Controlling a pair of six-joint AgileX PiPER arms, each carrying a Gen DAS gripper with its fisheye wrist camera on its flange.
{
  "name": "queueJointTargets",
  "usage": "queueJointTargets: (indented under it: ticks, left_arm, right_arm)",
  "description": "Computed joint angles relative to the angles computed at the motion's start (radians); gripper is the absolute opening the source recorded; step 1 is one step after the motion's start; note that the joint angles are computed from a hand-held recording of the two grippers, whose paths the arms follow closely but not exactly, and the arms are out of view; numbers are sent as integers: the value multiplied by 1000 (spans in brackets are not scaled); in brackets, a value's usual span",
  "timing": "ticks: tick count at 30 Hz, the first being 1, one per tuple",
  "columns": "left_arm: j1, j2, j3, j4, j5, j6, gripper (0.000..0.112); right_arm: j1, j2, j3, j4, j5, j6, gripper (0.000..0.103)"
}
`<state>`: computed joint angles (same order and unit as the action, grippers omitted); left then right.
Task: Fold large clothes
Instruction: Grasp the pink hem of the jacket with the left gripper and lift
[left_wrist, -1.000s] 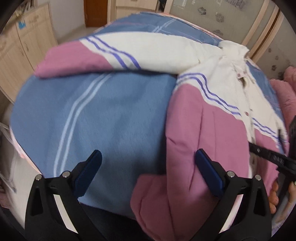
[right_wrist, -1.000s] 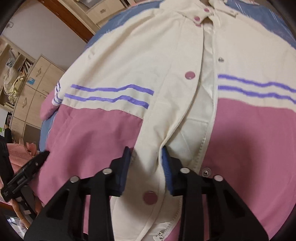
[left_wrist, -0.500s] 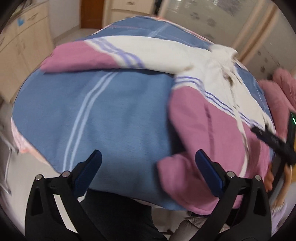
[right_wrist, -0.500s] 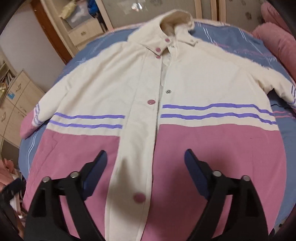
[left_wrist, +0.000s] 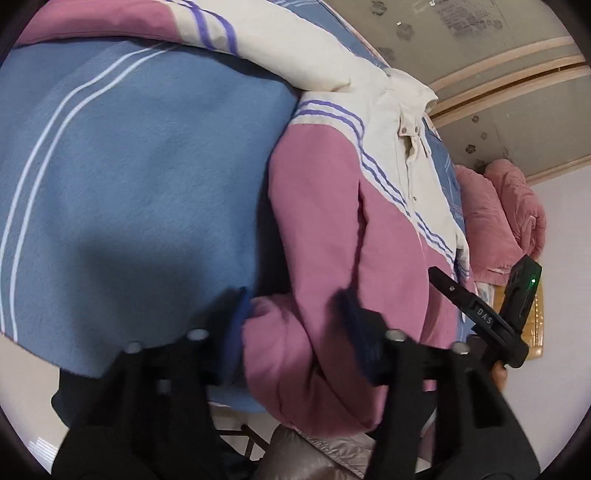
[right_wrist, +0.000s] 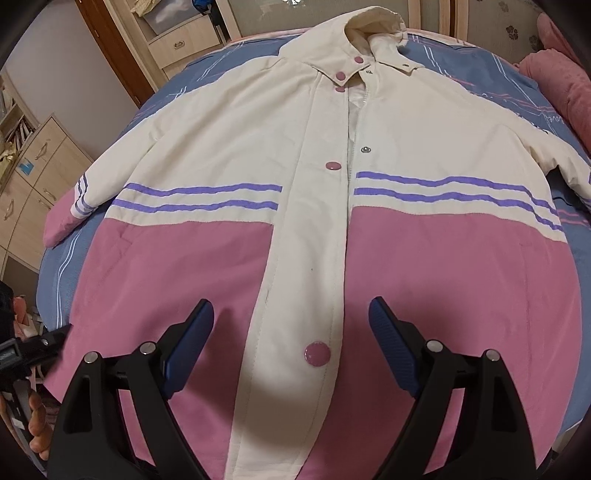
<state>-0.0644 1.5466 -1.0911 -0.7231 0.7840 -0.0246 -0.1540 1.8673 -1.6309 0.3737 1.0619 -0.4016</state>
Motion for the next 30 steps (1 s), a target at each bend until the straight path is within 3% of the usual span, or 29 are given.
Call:
queueJointTargets:
  ticks: [3,8,13,16,18,20,22,23,25,27,28,30]
  left_arm:
    - [-14,-67,41,-3,19,24,28]
    - [-70,-157,101,108,104,-58,22]
    - [-68,-262,172,169,156,-110,22]
    - [-68,-327,125,326,182,-245,46]
    - [-58,-354,104,418,159,-297,81]
    - [-38,-311,80,427,128,-316,83]
    - [6,-234,78,316,69,-216,83]
    - [20,-206,88,268,54,-181,80]
    - [41,-112,86,146,43,-92,60]
    - [51,-11,88,-16,58,14,29]
    - [40,15,87,-59,68,44,18]
    - [-17,21,85,-35,45,12,16]
  right_arm:
    - [-1,1,-1,-7,-5,2,86]
    - [-18,11,-5,11,-5,-11,86]
    - [-29,14,-1,17,-10,-20,86]
    - [-40,4,6,19,-14,-34,86]
    - [-49,1,7,28,-16,-41,86]
    - [-57,13,-7,37,0,-37,86]
    - [-66,25,-12,64,25,-47,86]
    - [-68,27,-11,69,32,-48,86]
    - [-67,19,2,66,28,-54,86]
    - [-68,5,18,64,20,-66,86]
    - [-71,-3,25,63,13,-72,86]
    - [-78,-10,31,65,4,-80,86]
